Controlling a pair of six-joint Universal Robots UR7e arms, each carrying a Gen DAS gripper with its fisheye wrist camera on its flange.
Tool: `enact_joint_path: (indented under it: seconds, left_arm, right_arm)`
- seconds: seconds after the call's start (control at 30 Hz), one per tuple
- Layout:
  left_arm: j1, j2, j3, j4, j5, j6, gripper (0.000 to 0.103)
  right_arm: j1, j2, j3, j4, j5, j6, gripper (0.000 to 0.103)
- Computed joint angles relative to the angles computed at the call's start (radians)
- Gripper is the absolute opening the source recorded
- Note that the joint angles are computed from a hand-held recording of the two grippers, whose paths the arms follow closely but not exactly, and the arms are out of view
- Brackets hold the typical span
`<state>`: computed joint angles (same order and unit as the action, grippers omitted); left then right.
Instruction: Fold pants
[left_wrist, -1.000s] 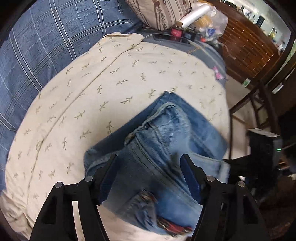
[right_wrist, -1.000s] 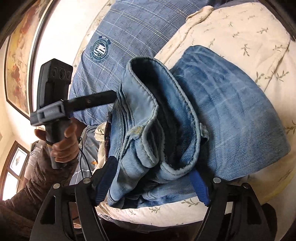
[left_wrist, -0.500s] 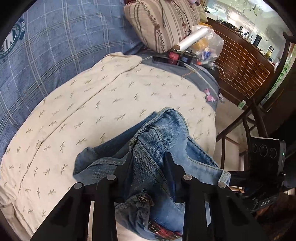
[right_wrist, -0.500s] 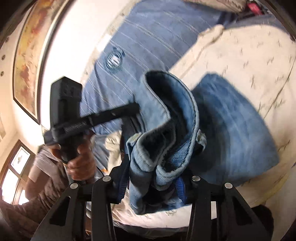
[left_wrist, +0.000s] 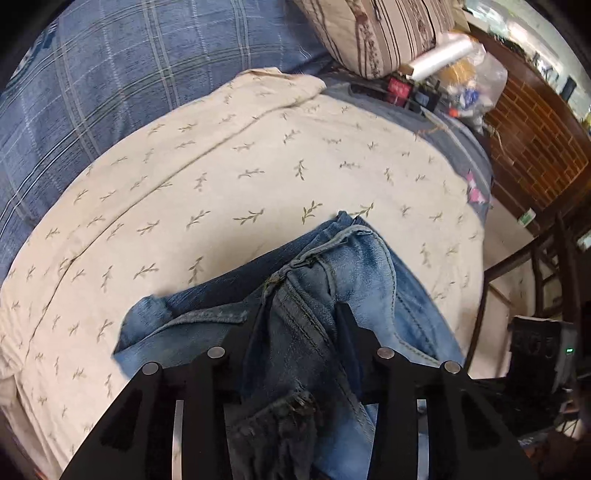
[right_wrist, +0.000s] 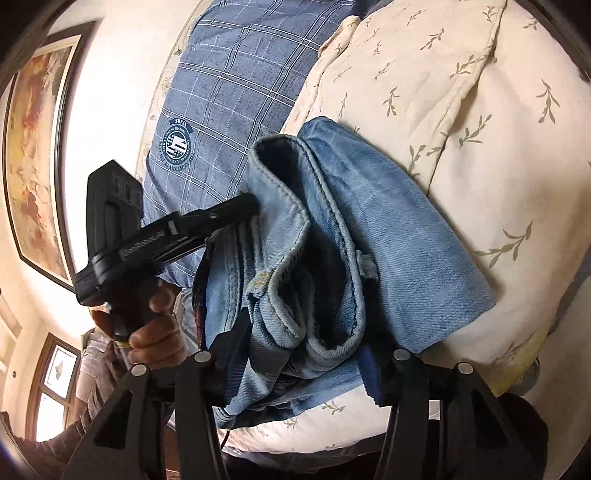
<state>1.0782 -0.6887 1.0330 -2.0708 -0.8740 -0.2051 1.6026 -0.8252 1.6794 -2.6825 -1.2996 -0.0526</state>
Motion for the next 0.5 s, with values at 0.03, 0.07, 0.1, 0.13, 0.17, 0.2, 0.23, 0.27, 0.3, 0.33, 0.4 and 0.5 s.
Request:
enact_joint_path:
  seconds: [0.03,0.07,0.1,0.13,0.17,0.2,0.23,0.27,0.3,0.33,0.4,0.5]
  left_arm:
    - [-0.007,-0.02,0.019,-0.009,-0.002,-0.01,0.04]
    - [-0.017,-0.051,0.056,-0.029,0.002,-0.018,0.04]
    - [-0.023,-0.078,0.088,-0.043,0.007,-0.026,0.041]
    - [-0.028,-0.098,0.113,-0.055,0.009,-0.036,0.041]
    - [-0.033,-0.138,0.162,-0.079,0.005,-0.051,0.043]
    - [-0.034,-0.169,0.202,-0.103,-0.004,-0.066,0.045]
    - [-0.034,-0.195,0.233,-0.119,-0.008,-0.086,0.049]
    - [-0.032,-0.222,0.269,-0.133,-0.009,-0.115,0.051]
    - [-0.029,-0.249,0.304,-0.144,-0.015,-0.145,0.051]
    - [-0.024,-0.271,0.335,-0.154,-0.026,-0.171,0.051]
    - [-0.013,-0.321,0.408,-0.194,-0.074,-0.236,0.051]
    - [0.011,-0.369,0.502,-0.273,-0.158,-0.321,0.05]
  right_arm:
    - [0.004,-0.001,-0.006,0.015,-0.005,-0.003,0.061]
    - [0.01,-0.005,-0.009,0.022,-0.011,-0.004,0.064]
    - [0.019,-0.011,-0.008,0.008,-0.019,-0.006,0.071]
    - [0.024,-0.026,0.007,-0.021,-0.027,-0.013,0.078]
    - [0.029,-0.045,0.025,-0.062,-0.038,-0.015,0.087]
    - [0.031,-0.056,0.036,-0.096,-0.048,-0.013,0.091]
    - [0.032,-0.064,0.042,-0.126,-0.066,-0.003,0.096]
    - [0.033,-0.068,0.042,-0.143,-0.084,0.009,0.096]
    - [0.033,-0.068,0.037,-0.141,-0.094,0.021,0.096]
    - [0.032,-0.068,0.03,-0.125,-0.101,0.036,0.096]
    - [0.035,-0.054,0.018,-0.104,-0.099,0.054,0.096]
    - [0.066,-0.027,0.001,-0.062,-0.124,0.023,0.096]
